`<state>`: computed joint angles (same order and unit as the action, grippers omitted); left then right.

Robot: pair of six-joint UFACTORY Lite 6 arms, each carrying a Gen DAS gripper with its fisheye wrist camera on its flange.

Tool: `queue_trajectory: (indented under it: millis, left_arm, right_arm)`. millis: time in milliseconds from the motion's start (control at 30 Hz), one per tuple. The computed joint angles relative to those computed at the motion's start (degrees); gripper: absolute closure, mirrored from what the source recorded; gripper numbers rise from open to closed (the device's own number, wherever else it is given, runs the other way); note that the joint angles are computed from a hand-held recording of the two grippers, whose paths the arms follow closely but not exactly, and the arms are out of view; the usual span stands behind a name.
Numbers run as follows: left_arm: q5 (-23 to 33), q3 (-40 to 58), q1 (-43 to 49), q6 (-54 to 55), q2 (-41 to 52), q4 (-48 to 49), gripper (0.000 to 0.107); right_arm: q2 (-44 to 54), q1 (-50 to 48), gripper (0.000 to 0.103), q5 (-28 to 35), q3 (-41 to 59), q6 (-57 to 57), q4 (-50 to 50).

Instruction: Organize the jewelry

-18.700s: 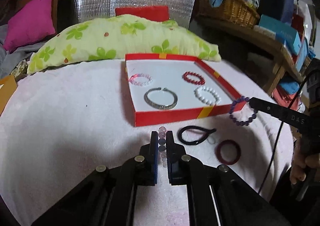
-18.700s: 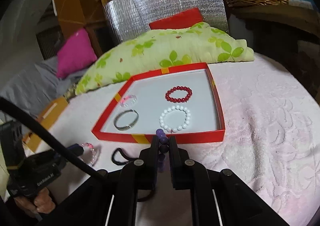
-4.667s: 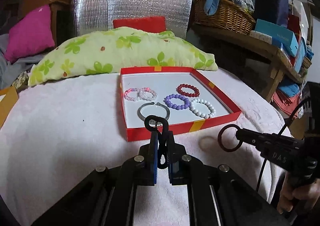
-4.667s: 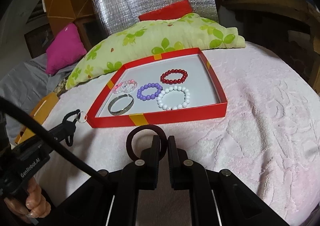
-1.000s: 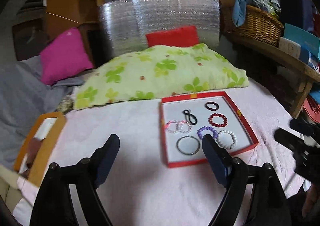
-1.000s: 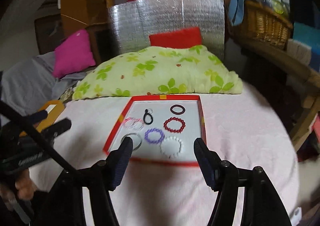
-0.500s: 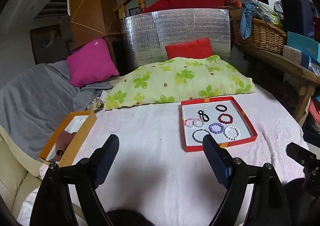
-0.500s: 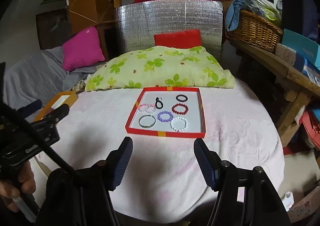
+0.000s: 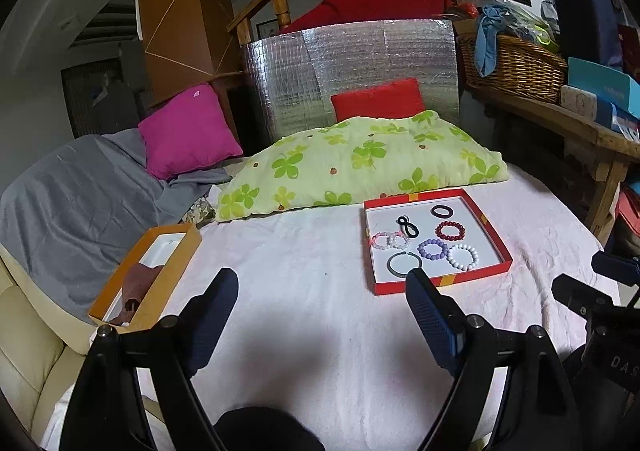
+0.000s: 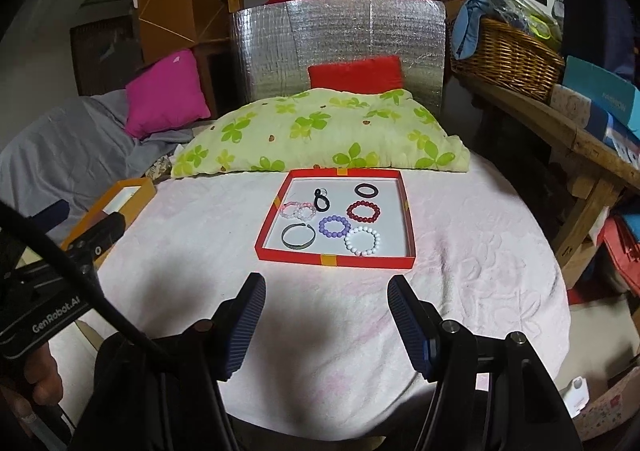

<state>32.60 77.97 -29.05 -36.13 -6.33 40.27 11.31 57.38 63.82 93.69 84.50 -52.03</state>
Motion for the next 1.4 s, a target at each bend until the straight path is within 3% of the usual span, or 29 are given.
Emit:
queue_trajectory:
  millis: [1400]
  left_arm:
    - [1.0, 0.5, -0.9, 1.9, 0.8, -2.6, 0.021]
  right_arm:
    - [0.0, -1.3, 0.036, -0.5, -1.1, 2.7, 0.0]
